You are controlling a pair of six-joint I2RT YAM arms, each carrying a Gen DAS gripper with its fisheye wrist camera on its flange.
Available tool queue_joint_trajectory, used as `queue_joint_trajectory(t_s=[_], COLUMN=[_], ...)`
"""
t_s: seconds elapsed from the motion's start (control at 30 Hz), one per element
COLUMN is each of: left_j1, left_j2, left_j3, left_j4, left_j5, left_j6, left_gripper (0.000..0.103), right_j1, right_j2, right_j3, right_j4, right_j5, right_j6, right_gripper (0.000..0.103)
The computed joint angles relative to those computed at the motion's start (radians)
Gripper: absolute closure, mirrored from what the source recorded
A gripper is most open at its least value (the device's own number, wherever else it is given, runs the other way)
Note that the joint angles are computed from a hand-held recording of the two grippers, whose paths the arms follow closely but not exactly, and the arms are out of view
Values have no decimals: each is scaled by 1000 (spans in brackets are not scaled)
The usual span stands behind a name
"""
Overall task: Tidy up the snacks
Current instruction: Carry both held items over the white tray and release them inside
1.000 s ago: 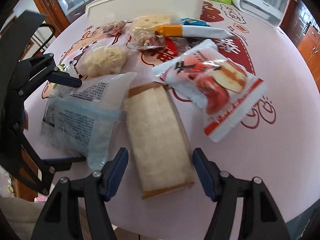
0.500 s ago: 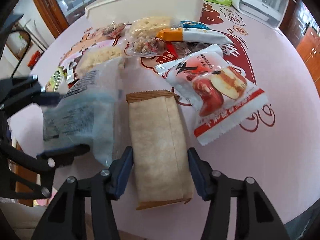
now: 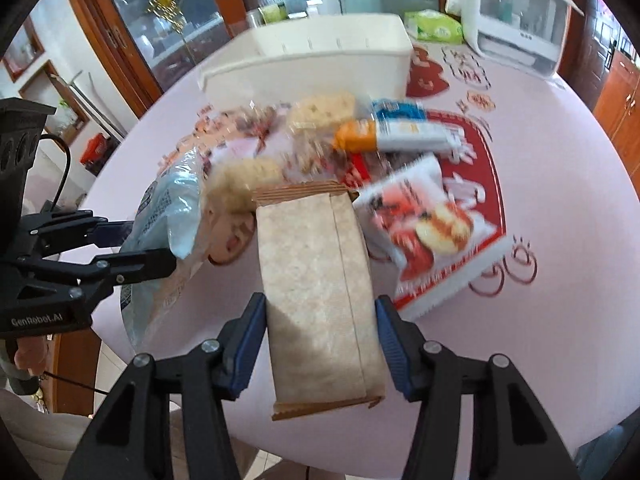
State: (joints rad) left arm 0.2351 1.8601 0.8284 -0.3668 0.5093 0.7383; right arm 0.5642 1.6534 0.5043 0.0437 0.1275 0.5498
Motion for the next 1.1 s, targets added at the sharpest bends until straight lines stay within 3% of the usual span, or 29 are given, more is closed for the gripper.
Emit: queue_joint_trajectory(t_s=[0.27, 0.43, 0.77, 1.1], left_j1=[32, 26, -34, -127], left_j2=[-148, -165, 107, 485], left_j3=[122, 281, 831, 1396], left_j4=[-95, -104, -217, -403], left_j5=[69, 63, 24, -86], left_j6=[-90, -185, -354, -438], left_gripper=[61, 61, 60, 57], right_j1=[-17, -66, -194, -301], right_j2=[-112, -136, 42, 400], right_j3=[106, 235, 679, 1188], right_j4=[-88, -133, -247, -419], right_j5=[8, 17, 34, 12], right_j6=[-69, -141, -219, -169], right_gripper=[48, 48, 48, 50])
